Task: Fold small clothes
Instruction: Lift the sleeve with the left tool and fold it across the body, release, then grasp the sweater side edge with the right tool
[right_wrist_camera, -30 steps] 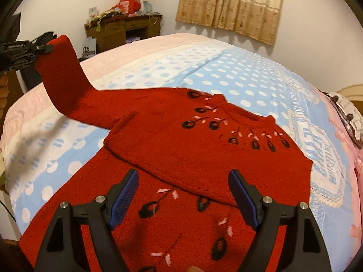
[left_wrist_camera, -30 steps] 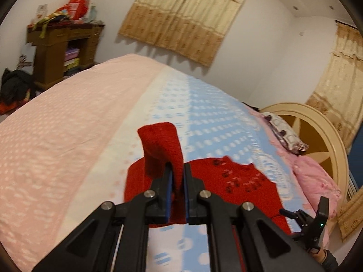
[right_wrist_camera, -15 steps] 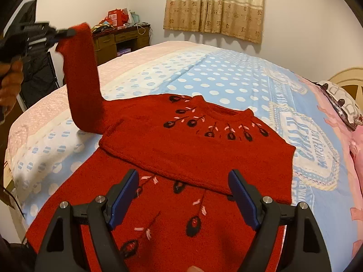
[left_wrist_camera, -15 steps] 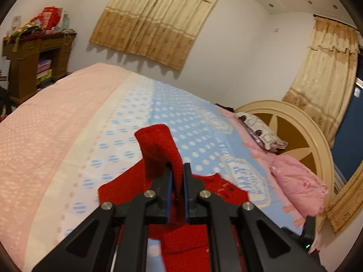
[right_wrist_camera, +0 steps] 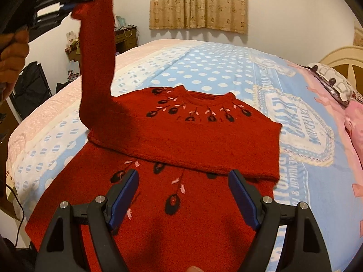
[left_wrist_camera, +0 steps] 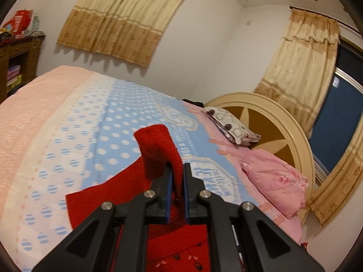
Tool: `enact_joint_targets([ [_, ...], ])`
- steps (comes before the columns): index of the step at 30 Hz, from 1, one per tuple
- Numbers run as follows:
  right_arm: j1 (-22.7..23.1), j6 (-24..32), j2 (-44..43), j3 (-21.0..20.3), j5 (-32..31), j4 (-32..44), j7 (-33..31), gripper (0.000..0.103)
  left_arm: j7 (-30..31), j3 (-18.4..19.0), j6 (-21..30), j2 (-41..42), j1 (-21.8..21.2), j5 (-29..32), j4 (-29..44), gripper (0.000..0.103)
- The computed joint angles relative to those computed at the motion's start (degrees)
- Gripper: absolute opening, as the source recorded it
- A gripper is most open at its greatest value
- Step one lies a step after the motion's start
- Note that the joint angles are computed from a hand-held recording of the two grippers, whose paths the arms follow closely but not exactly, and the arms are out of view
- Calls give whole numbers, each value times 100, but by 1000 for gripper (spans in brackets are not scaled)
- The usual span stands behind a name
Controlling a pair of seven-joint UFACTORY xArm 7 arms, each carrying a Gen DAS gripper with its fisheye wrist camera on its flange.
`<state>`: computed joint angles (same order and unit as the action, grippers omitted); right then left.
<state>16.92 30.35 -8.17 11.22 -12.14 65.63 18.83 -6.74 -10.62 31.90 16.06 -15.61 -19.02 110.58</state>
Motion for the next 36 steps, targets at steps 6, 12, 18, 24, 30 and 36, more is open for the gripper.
enact_joint_targets([
  [6,-84,-73,-228,-48,77,-303,81,81,-183,-61,235,607,-323,302,677,9],
  [12,-129,-73,-366,-71,219,-564,24,81,-494,-6,384,1199,-735,649,1128,9],
  [18,-231,83,-448,-57,168,-670,99,81,-684,115,929,1916,-1142,1163,1851,9],
  [24,-307,248,-433,-55,83,-640,184,81,-530,131,1576,2387,-1297,1282,2558,38],
  [30,-296,415,-325,-173,314,-502,-24,81,5,211,161,675,-992,1458,-86,90],
  [36,-369,475,-202,-350,694,-176,-275,81,-693,733,-208,-802,-915,3351,-2423,100],
])
